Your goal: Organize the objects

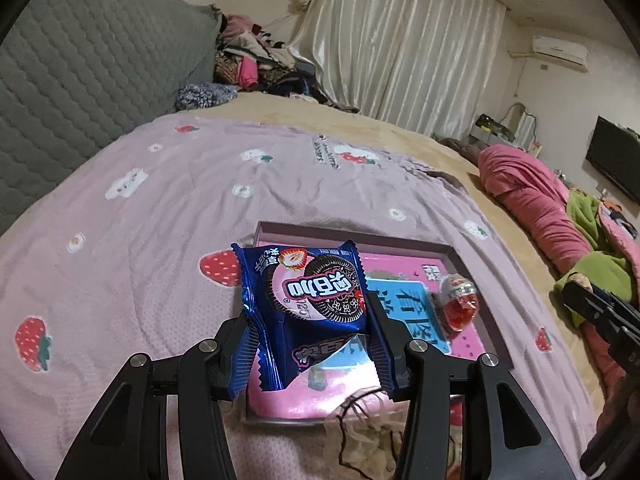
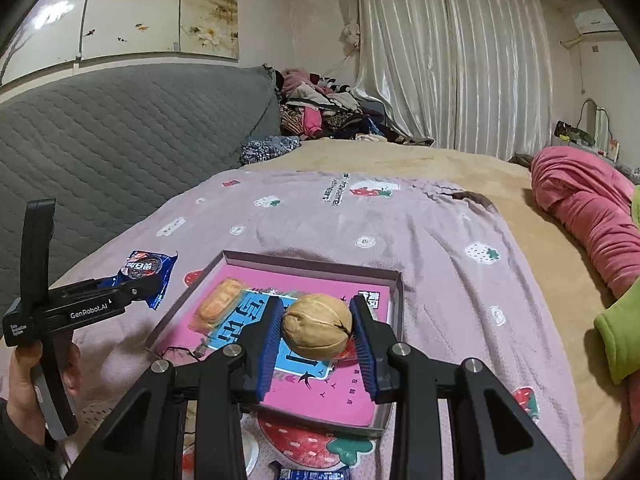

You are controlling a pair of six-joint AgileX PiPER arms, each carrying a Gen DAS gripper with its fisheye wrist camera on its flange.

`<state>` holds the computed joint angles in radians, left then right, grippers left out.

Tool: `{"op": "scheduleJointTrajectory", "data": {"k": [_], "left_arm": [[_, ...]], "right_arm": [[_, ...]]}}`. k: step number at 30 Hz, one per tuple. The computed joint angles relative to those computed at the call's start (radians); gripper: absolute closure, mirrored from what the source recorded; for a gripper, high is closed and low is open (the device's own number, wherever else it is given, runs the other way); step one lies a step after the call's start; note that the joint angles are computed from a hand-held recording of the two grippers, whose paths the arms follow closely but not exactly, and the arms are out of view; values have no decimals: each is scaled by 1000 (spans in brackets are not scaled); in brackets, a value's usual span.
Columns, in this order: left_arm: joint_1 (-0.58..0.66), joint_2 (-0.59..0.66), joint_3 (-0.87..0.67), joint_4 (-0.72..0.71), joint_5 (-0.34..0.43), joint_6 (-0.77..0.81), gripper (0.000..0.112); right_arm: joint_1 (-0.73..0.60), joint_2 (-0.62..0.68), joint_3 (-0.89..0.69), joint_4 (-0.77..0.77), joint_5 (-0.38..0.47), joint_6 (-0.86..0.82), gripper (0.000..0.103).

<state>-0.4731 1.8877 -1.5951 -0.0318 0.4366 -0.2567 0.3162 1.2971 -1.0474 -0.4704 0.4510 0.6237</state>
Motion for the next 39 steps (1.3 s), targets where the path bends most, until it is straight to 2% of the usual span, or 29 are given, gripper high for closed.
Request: {"op": "scheduleJointTrajectory", "data": {"k": [5, 13, 17, 21, 23, 30, 39], "left_arm": [[9, 46, -3, -62, -34, 65, 61], [-3, 76, 8, -49, -43, 71, 61], [-25, 89, 4, 63, -39, -20, 61], [-8, 110, 3, -52, -21, 63, 61], [-15, 123, -4, -34, -7, 47, 61], [-26, 140, -12, -32, 2, 55, 61], [-15, 176, -47, -99, 48, 110, 61]], "right_arm": [[-5, 47, 12, -32, -41, 24, 68], [-12, 126, 23, -85, -102, 56, 68], [-31, 172, 23, -48, -120, 9, 68], [-72, 211, 26, 52, -146, -82, 68], [-90, 225, 30, 81, -156, -107, 68], [-117, 247, 31, 151, -162, -177, 68], [-92, 290, 4, 112, -122, -156, 68]]}}
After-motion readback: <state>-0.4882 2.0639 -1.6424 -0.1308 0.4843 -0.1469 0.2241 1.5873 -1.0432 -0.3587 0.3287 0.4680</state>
